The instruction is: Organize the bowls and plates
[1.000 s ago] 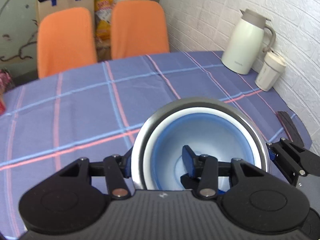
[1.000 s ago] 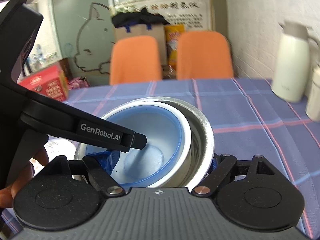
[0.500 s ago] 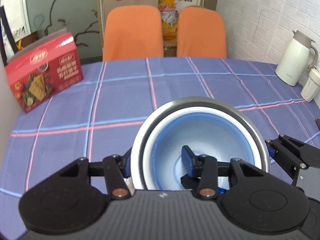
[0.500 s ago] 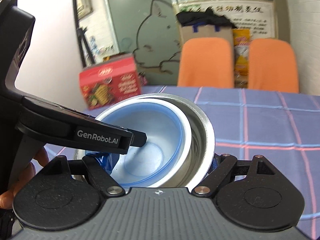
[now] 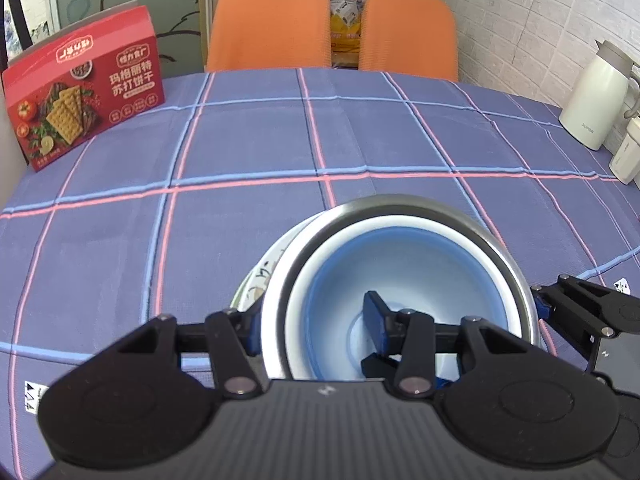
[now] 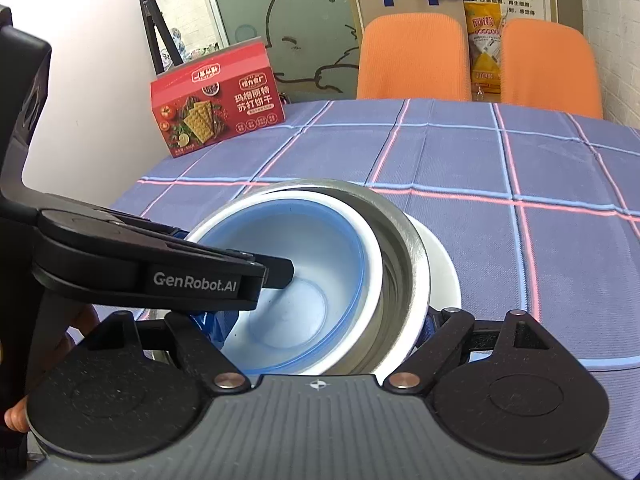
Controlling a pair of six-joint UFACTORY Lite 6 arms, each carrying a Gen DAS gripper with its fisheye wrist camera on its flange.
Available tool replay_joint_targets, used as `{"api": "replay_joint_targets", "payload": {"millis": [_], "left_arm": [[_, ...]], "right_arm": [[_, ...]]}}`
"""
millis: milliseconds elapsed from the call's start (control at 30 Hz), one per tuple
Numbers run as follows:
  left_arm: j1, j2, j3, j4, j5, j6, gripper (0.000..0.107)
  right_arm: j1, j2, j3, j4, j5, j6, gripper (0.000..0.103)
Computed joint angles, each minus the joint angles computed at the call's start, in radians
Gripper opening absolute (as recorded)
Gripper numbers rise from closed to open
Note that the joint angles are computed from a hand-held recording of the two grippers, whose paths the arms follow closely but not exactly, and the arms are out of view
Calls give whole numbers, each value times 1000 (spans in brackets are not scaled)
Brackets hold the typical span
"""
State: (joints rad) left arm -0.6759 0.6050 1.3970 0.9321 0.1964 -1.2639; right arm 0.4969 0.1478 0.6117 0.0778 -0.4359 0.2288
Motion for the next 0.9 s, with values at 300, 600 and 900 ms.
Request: {"api": "replay_joint_targets", "payload": {"millis": [300,600,900], "left_arm": [[-24,-9,-49,457,5,-453,72],[-44,-75,-115,735,81,-750,80],[-136,-251,-288,963,315,-1092,103]], "right_arm": [[-10,23,11,-45,-13,28,72],[-15,-10,-1,5,-6,-11,71],[-33,-282,-197,268,-71,-220,72]]}}
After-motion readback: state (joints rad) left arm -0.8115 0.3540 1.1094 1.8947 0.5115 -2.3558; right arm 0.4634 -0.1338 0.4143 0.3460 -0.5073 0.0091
